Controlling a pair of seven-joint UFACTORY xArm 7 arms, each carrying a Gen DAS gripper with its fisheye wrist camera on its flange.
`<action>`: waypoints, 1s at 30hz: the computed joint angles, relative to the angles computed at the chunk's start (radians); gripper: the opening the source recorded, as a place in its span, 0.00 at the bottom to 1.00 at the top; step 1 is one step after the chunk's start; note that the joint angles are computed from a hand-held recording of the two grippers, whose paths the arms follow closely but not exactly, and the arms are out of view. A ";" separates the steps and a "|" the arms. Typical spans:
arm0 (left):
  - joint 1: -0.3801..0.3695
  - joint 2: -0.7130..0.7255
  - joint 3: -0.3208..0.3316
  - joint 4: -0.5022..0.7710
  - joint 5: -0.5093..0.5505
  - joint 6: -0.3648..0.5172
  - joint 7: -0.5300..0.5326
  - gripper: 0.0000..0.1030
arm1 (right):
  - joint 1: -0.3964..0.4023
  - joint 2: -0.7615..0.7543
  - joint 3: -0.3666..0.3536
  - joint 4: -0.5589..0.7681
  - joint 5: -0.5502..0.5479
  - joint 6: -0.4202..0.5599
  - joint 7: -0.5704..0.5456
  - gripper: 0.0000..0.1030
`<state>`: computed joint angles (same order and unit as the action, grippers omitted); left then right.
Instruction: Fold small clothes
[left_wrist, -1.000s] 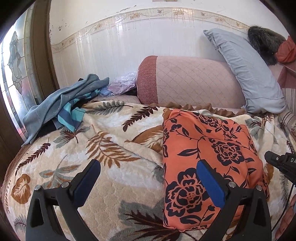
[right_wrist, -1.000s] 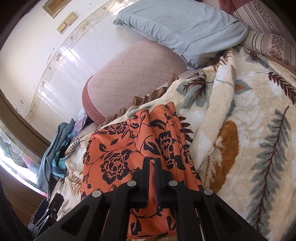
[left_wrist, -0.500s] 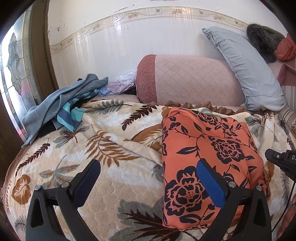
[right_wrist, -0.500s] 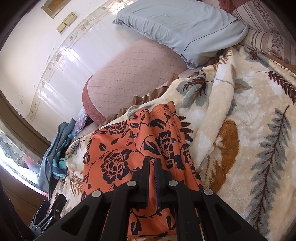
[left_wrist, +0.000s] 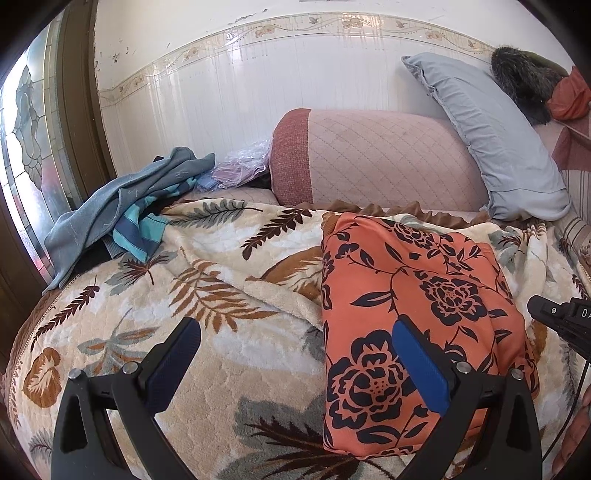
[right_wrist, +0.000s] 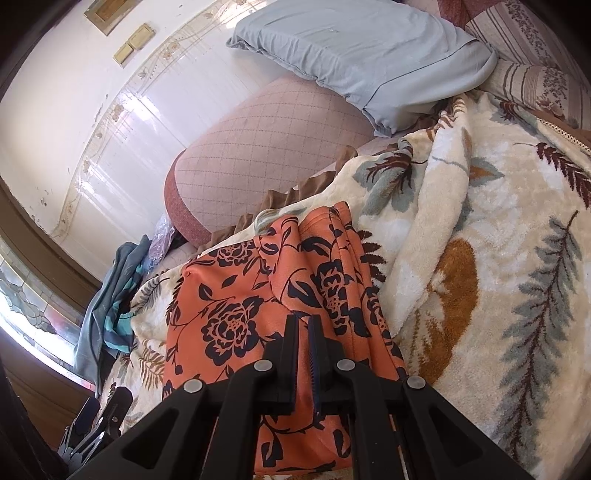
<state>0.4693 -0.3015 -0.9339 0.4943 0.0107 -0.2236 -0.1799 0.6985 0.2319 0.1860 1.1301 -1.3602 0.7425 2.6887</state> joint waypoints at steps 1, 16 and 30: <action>0.004 -0.003 -0.005 0.000 -0.002 0.001 -0.001 1.00 | 0.000 0.000 0.000 -0.001 -0.001 -0.002 0.001 0.07; 0.016 -0.004 -0.015 0.001 0.010 0.003 -0.012 1.00 | -0.002 0.002 -0.004 -0.001 0.001 -0.014 -0.005 0.07; 0.021 -0.007 -0.020 -0.001 0.013 0.001 -0.011 1.00 | -0.008 0.003 -0.005 -0.002 0.000 -0.032 -0.005 0.07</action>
